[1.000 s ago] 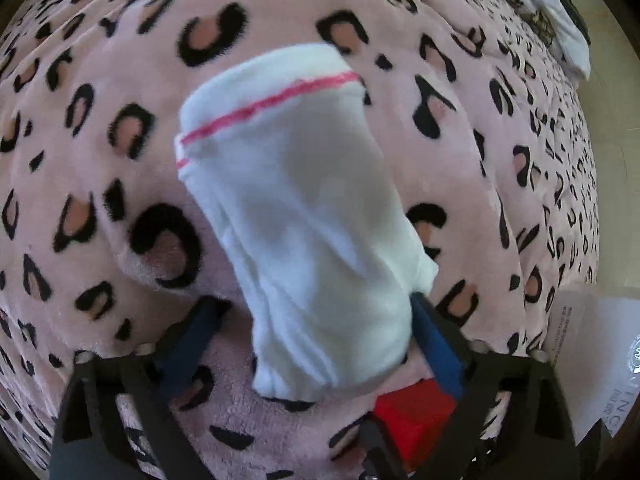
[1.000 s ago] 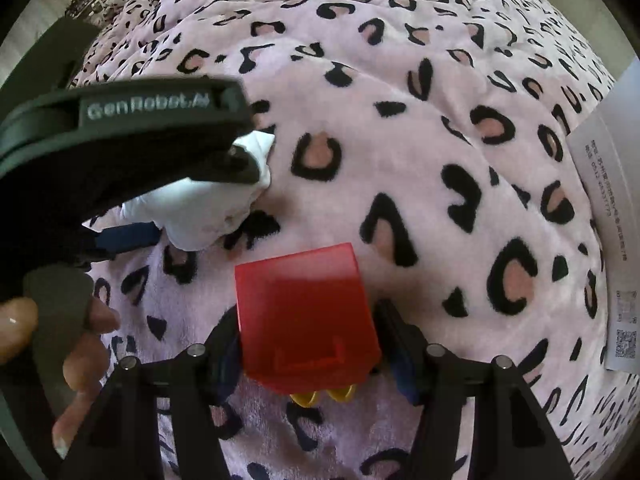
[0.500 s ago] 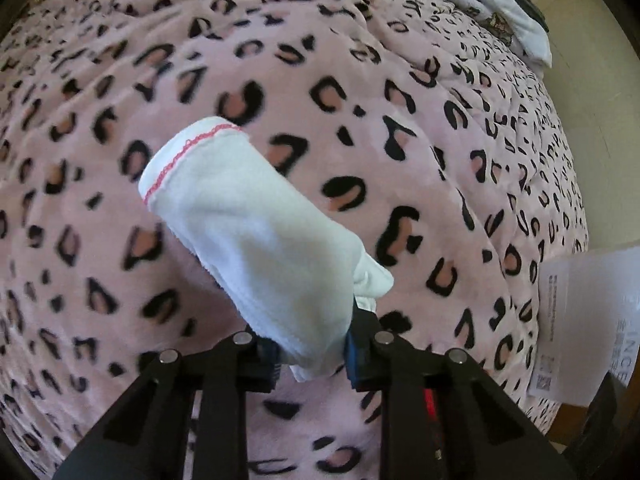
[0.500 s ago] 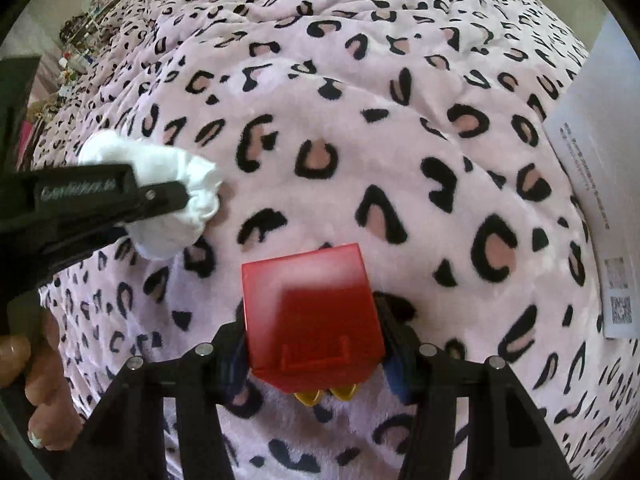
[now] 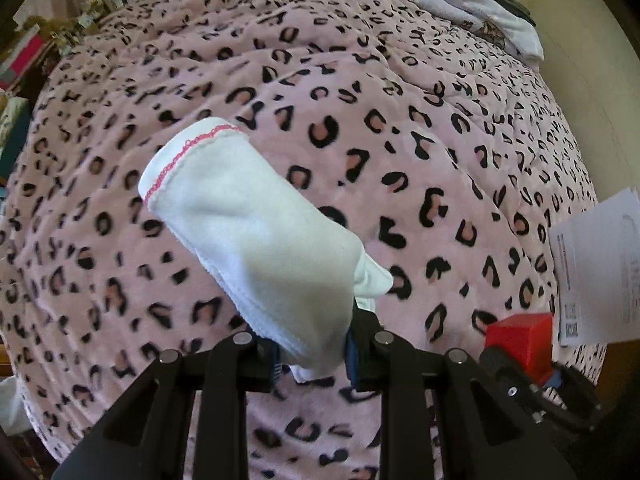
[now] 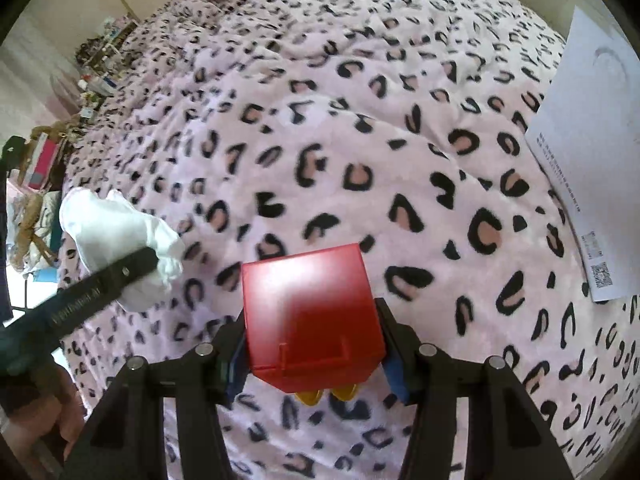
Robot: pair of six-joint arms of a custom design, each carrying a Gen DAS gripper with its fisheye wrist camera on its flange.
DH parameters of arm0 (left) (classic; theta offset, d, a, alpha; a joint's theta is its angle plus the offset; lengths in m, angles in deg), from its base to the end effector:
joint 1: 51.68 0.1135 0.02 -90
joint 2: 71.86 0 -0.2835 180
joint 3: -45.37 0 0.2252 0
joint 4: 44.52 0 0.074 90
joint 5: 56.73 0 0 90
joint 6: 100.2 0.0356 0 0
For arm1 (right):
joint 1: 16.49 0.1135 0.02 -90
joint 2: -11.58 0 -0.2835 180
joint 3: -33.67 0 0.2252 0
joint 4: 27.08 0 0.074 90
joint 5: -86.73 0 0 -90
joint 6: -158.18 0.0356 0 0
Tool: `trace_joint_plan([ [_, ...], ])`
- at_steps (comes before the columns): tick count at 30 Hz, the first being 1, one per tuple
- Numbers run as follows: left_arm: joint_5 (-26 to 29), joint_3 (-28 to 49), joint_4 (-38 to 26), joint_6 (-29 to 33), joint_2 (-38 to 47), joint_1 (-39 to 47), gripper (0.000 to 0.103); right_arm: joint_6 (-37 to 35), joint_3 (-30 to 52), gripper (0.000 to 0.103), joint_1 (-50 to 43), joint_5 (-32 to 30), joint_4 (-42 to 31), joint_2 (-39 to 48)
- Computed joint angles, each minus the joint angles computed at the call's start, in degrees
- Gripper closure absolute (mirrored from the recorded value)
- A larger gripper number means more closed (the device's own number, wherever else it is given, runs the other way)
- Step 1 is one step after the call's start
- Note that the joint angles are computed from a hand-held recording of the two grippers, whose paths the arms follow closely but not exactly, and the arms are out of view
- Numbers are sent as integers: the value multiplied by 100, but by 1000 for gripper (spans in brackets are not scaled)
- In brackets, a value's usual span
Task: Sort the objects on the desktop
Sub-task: 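Lift and carry the white glove and red box toward the white box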
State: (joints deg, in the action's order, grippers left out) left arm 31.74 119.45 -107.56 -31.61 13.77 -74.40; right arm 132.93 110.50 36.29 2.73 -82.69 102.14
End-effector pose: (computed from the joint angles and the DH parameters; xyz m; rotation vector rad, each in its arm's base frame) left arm 0.2293 -0.0950 0.2454 0.0277 2.8802 -0.1107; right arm 0.1724 0.2208 0.2412 0.3235 2.8251 0.3659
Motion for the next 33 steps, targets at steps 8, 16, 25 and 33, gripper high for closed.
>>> trace_joint_plan([
  [8,-220,231,-845,13,-768,-48,79,127,889,48,370,369,-844,-106],
  [16,-384,585,-1478,-73,-1265,-262,79,341,1547,48,697,775,-1637,-274],
  [25,-611,1084,-1878,-548,-1311,-1165,79,703,1822,48,884,1160,-2476,-679],
  [33,-884,1619,-2068,-1162,-981,-2271,79,1173,1697,48,1007,1483,-3113,-1325],
])
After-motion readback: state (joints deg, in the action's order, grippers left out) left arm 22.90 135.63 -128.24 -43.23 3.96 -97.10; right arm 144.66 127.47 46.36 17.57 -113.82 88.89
